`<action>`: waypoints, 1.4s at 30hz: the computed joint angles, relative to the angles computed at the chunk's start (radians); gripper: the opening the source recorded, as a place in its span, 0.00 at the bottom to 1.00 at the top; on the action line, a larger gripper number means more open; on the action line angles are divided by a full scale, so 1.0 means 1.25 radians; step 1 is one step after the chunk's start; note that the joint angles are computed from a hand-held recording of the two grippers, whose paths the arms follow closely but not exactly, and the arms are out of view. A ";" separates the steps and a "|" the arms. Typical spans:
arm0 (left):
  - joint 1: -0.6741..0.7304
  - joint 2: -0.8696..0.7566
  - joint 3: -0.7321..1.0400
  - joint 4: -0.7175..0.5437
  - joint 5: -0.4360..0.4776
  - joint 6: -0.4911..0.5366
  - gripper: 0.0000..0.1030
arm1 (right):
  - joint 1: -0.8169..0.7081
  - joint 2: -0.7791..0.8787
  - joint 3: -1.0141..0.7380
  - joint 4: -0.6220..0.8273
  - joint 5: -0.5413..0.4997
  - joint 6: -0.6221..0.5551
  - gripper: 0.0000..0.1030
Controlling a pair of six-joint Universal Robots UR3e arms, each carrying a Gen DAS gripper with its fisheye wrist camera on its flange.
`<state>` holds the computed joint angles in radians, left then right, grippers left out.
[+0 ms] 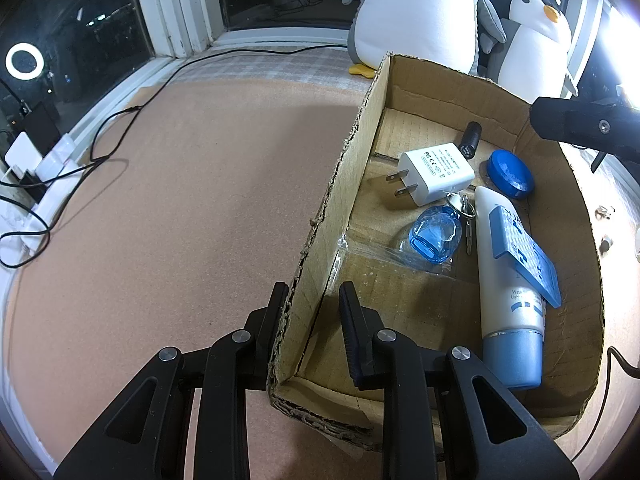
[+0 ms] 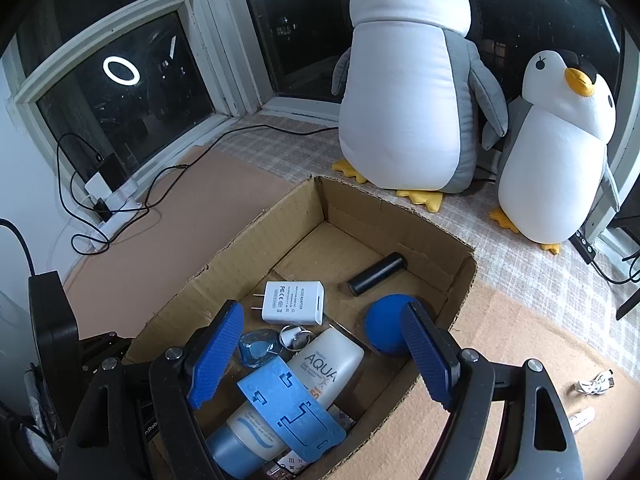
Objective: Organize rigid objects
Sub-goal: 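Move the right gripper to the pink lotion bottle and grasp it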
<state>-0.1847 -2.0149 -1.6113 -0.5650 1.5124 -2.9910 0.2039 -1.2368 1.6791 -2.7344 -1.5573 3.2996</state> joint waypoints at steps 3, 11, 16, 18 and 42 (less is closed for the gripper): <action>-0.003 -0.002 0.002 0.000 0.002 -0.002 0.22 | -0.006 -0.013 0.015 -0.004 0.002 0.003 0.75; -0.002 -0.001 0.002 -0.001 0.001 -0.001 0.22 | -0.033 -0.068 0.084 -0.029 0.018 0.011 0.75; 0.000 0.000 0.001 -0.001 0.000 0.000 0.22 | -0.069 -0.128 0.159 -0.049 0.052 0.008 0.75; 0.001 0.000 0.000 0.000 0.000 0.001 0.22 | -0.081 -0.157 0.192 -0.056 0.059 0.002 0.75; 0.001 0.000 0.001 0.000 0.001 0.003 0.23 | -0.595 -0.873 0.696 0.230 0.274 -0.282 0.75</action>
